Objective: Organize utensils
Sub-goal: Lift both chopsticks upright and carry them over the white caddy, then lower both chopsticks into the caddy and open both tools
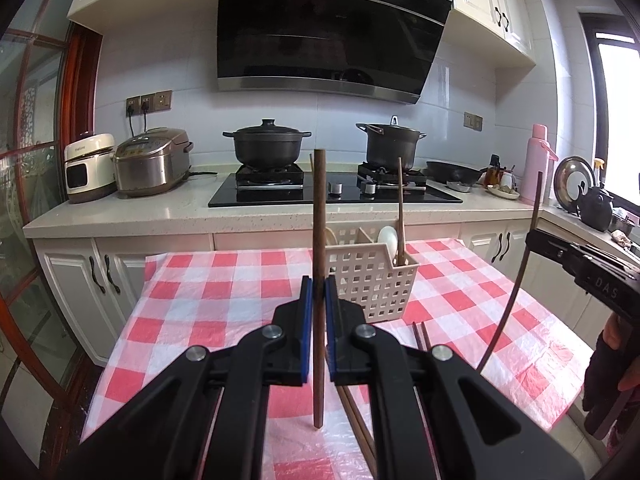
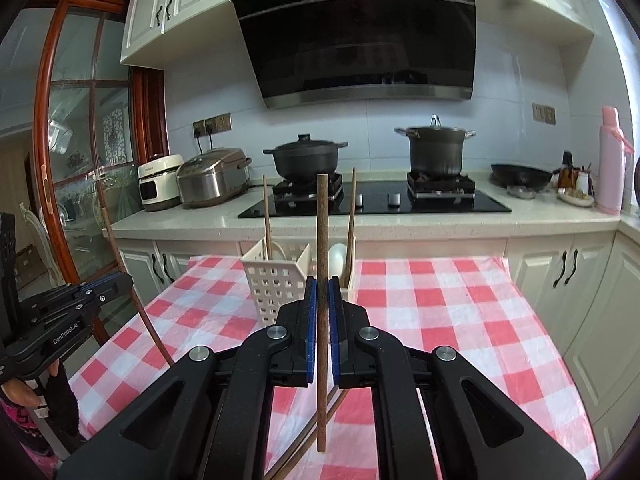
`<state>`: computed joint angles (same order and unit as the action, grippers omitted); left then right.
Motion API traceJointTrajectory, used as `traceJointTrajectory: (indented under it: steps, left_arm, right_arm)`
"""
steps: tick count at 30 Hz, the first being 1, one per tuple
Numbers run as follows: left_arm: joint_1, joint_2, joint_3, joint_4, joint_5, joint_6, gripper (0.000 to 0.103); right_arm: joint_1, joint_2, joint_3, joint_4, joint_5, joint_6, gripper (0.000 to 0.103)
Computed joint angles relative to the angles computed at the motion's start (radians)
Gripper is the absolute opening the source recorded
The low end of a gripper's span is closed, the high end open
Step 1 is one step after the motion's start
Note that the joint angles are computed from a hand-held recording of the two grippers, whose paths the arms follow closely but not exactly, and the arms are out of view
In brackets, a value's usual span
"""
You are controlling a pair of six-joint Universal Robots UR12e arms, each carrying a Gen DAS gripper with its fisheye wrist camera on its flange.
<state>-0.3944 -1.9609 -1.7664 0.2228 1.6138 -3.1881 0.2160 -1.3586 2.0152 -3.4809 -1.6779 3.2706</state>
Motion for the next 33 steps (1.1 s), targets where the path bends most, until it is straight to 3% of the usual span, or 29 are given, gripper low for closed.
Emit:
traceJointTrajectory:
  steps: [19, 24, 33]
  left_arm:
    - [0.000, -0.032, 0.130, -0.054, -0.066, 0.020, 0.006]
    - [0.008, -0.048, 0.192, -0.090, -0.117, -0.002, 0.006]
    - [0.000, -0.096, 0.347, -0.116, -0.121, 0.010, 0.006]
  right_arm:
    - [-0.018, 0.058, -0.113, -0.034, 0.020, -0.051, 0.006]
    - [-0.027, 0.076, -0.155, -0.027, 0.029, -0.055, 0.006]
    - [-0.038, 0.110, -0.246, -0.013, 0.042, -0.052, 0.006]
